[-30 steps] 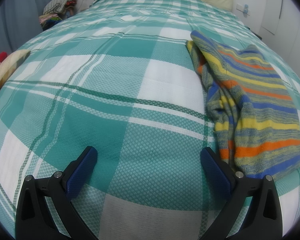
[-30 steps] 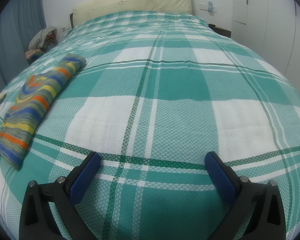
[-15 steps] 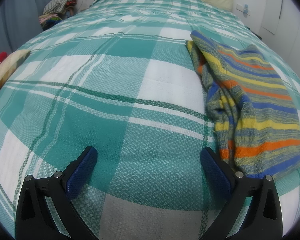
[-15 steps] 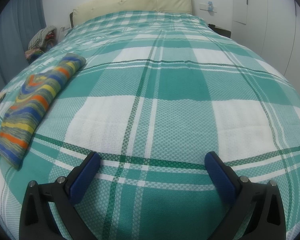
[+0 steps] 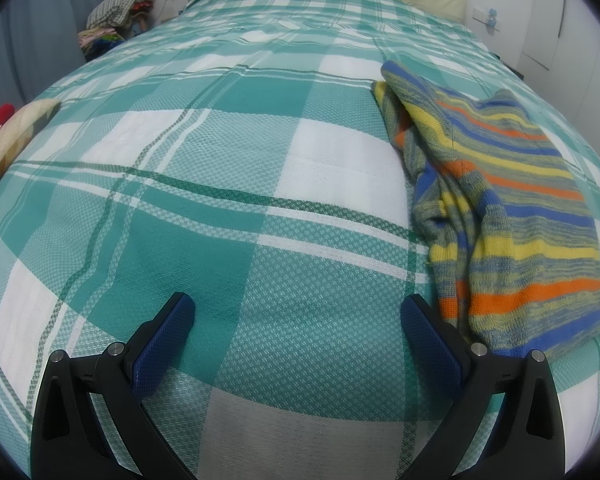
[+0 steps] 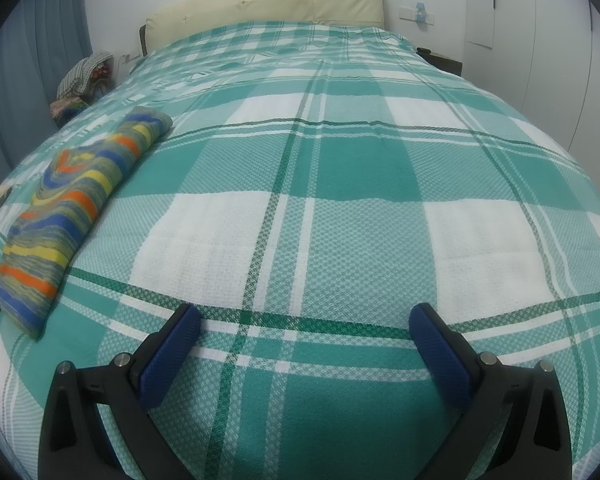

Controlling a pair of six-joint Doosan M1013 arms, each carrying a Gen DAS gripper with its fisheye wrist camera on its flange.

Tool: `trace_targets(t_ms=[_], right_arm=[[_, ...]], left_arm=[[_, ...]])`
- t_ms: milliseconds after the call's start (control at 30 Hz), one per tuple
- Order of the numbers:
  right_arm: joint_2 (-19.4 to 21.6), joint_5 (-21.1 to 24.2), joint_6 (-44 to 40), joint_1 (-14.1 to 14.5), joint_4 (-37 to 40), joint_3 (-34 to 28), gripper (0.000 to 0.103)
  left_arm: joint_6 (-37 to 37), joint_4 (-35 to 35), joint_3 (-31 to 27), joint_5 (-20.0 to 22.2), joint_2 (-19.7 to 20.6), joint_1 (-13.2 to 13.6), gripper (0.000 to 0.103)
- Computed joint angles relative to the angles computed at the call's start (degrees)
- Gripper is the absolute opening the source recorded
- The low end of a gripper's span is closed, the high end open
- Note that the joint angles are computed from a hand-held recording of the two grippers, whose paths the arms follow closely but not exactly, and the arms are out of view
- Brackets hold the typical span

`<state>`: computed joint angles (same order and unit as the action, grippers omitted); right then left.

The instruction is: Fold small clothes

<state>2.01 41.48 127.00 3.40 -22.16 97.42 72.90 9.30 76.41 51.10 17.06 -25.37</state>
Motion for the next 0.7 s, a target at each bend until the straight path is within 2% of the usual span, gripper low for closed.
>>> trace_targets(t_ms=[700], right_arm=[[0.12,0.13,0.22,0.10,-0.46,-0.04,0.103]], left_arm=[[-0.02,0.03,-0.03,0.01,0.03,-0.02,0.103]])
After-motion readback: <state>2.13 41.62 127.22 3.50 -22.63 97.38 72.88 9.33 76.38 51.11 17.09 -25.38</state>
